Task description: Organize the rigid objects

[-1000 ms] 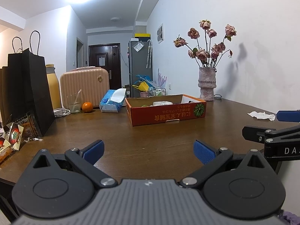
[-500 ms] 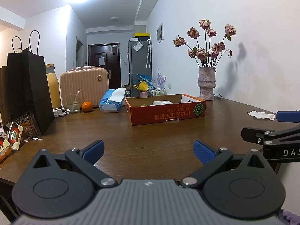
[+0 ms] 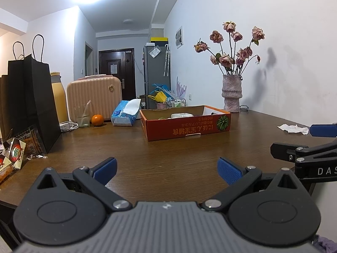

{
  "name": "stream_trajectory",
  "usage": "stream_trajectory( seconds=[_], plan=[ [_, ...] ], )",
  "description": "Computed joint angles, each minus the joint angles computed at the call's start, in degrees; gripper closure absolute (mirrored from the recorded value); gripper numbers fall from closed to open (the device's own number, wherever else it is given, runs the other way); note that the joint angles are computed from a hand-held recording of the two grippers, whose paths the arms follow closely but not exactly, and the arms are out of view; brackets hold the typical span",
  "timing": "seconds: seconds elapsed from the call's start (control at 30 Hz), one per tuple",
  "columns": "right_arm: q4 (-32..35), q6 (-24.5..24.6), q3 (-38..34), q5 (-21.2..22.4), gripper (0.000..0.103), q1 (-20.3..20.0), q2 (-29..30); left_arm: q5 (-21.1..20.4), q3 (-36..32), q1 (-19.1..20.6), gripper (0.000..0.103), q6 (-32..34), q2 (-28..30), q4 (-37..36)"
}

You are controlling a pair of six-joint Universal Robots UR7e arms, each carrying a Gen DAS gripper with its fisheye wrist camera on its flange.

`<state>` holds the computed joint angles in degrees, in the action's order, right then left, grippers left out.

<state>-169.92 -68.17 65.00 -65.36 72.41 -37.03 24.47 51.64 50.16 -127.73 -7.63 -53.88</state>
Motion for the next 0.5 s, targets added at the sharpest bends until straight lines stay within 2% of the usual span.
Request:
stream_trajectory(
  seconds=[0.5],
  plan=[
    [0.06,-0.01,-0.03,-0.03,0.0,0.03,-0.01,-0.23,-0.06,0.0,0.0,-0.5,-0.1,0.58]
  ],
)
